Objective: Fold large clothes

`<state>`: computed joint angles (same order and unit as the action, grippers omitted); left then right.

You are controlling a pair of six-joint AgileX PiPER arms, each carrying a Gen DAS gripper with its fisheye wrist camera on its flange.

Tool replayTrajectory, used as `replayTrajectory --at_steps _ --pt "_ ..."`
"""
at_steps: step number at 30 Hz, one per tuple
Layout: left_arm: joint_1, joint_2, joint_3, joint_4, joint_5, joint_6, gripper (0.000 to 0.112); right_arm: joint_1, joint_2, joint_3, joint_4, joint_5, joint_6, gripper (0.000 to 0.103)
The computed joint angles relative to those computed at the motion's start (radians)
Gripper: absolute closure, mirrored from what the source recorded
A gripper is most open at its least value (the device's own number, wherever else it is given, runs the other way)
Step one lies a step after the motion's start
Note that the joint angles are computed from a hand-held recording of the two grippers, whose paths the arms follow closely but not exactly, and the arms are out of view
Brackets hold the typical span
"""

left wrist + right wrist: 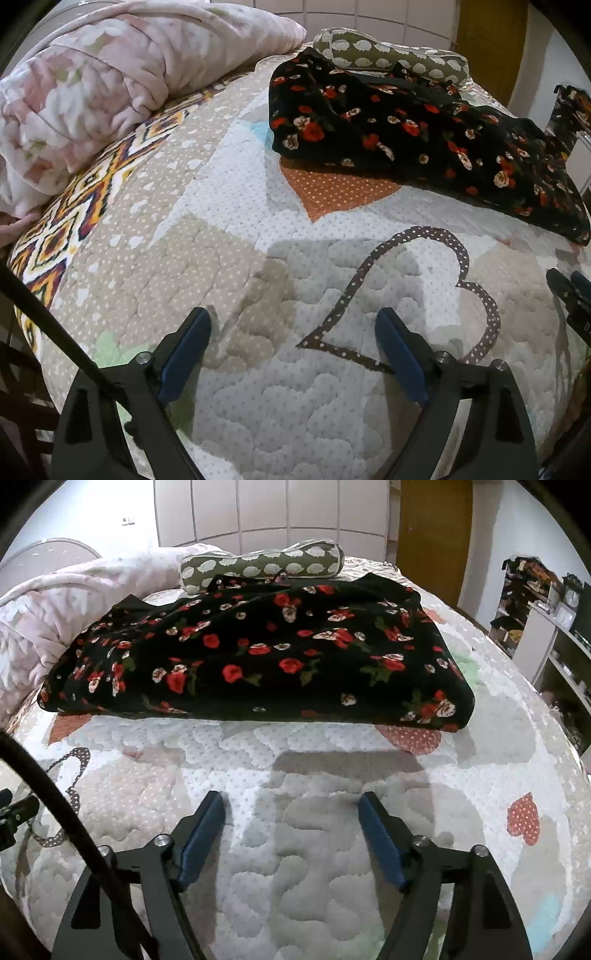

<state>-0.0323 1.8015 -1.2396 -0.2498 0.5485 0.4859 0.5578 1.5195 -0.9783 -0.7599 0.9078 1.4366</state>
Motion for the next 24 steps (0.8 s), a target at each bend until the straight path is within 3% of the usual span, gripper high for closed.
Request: replayTrajectory --at_steps 17,24 --pt "-0.008 0.013 0.022 -0.003 -0.059 -0.004 0.010 0.013 0.012 0.015 -0.050 -0.002 0.068 0.014" --pt "-0.018 0.042 -0.045 0.066 0.023 -0.085 0.009 0.013 0.008 0.021 -0.051 -0.005 0.070 0.014"
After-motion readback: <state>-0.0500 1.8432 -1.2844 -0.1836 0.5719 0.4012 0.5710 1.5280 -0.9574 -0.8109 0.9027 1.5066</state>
